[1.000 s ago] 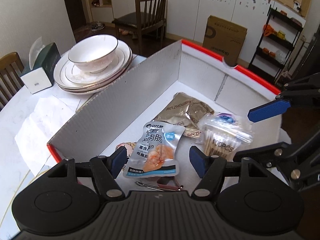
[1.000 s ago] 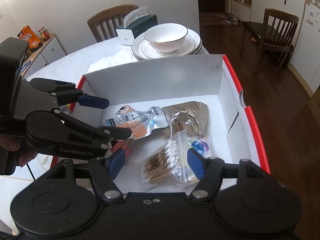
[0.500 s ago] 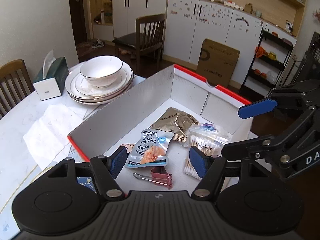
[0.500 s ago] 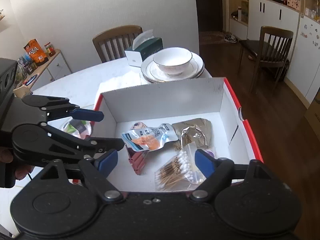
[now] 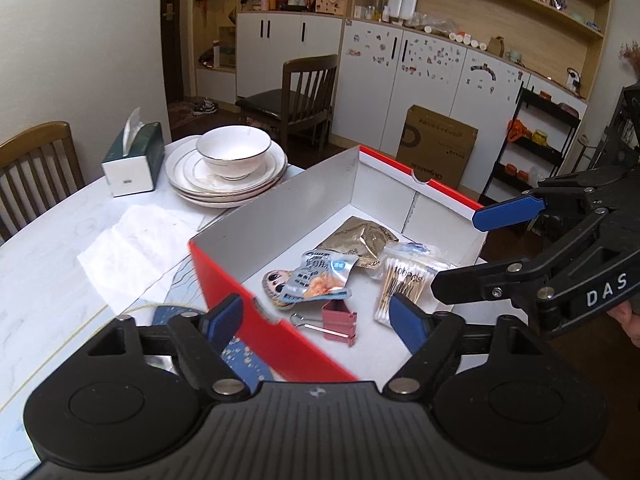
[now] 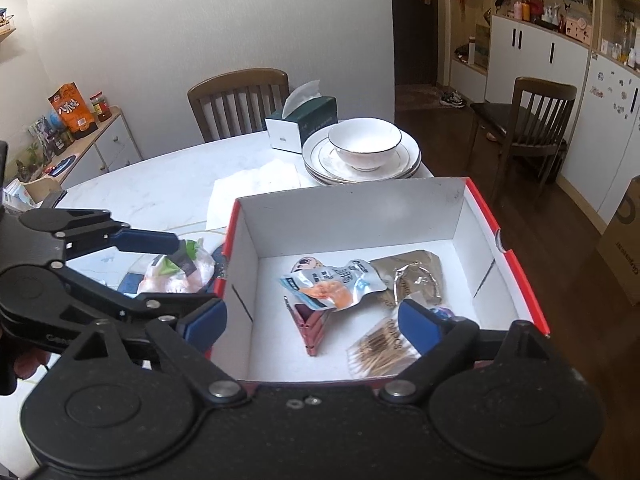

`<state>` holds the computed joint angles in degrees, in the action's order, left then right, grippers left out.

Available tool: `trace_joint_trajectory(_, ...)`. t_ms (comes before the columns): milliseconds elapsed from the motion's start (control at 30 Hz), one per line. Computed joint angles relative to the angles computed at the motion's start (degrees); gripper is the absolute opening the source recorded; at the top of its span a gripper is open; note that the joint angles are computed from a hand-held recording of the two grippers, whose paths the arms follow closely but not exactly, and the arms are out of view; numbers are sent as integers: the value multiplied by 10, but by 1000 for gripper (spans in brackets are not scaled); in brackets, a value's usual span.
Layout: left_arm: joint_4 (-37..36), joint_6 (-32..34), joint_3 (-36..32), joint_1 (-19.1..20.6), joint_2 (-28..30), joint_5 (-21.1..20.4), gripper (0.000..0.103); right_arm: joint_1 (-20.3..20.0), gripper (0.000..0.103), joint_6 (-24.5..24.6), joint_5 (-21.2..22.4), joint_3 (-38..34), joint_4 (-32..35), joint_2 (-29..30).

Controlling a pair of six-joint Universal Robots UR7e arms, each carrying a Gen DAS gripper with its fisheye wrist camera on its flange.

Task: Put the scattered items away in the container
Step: 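Withdraw both open tools from the box back to the table pile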

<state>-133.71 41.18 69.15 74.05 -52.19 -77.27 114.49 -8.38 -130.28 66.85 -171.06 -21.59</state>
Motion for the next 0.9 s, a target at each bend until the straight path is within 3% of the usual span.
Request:
trace_joint_trajectory(167,1,-2,13,13,-25,-16,84,14,95,4,-17,-20,-5,22)
trace_joint_trajectory(300,4,-1,19,24,-40,-23,91,25,97,6,-25,-39,-7,40)
trace_joint_trajectory(400,13,3,20,33,-51,-33,103,33,97,4,-35,-58,-8,57)
trace_joint_trajectory(900,0,26,11,85,-82,-44,103,59,97,19,-50,-178,37,143)
